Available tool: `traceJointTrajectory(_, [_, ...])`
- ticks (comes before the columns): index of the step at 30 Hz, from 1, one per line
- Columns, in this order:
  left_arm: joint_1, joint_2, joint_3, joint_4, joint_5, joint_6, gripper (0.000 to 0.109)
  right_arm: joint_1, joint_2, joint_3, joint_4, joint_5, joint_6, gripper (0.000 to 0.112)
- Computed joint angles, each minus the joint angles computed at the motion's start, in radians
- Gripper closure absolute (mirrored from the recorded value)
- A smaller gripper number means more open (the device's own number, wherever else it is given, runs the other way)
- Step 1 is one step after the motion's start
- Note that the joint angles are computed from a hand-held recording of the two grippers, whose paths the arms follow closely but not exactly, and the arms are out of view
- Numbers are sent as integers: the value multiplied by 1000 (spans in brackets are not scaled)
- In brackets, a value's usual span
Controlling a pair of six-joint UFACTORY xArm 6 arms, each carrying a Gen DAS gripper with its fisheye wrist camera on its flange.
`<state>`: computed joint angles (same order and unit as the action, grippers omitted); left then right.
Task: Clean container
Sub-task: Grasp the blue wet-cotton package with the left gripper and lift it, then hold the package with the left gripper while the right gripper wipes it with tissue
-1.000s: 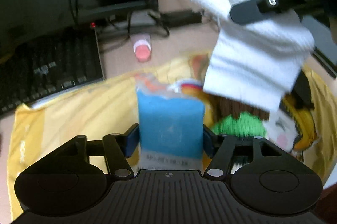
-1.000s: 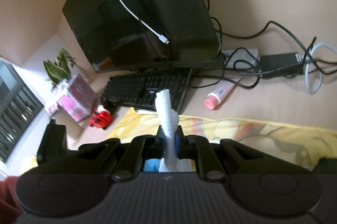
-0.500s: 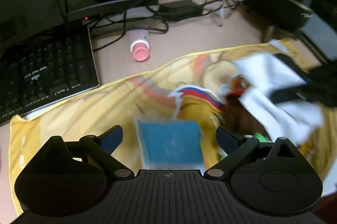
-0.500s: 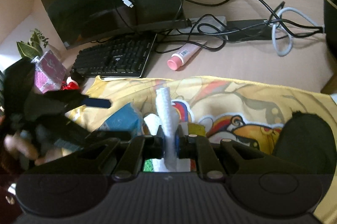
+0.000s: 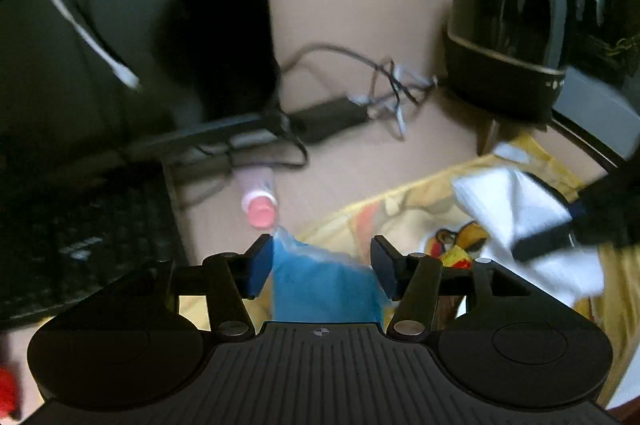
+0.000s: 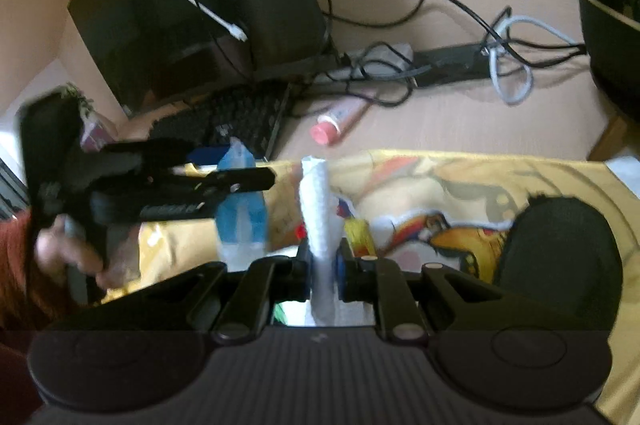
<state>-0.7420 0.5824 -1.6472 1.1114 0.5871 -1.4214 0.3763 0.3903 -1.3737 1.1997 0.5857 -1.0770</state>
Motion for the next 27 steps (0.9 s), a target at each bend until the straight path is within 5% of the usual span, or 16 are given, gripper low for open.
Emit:
traceJointTrajectory(6, [-32,-51,109,28,-11,-109,47,17,54,-152,49,94,-26,103])
traceJointTrajectory(12, [-34,-45,104,33,11,-124,45,-1,223,-401,189,389,81,103])
traceJointTrajectory(19, [-40,-138,214,49,66,-196,37,37,324,-451,-15,302,273,103])
traceJointTrajectory(24, [-46,-210,298,-16,118,-197,33,70,295,-401,-167,193,253,102])
traceJointTrajectory(27, [-61,-246,347,-74,143,-163,26,76,308,-413,-186,224,245,102])
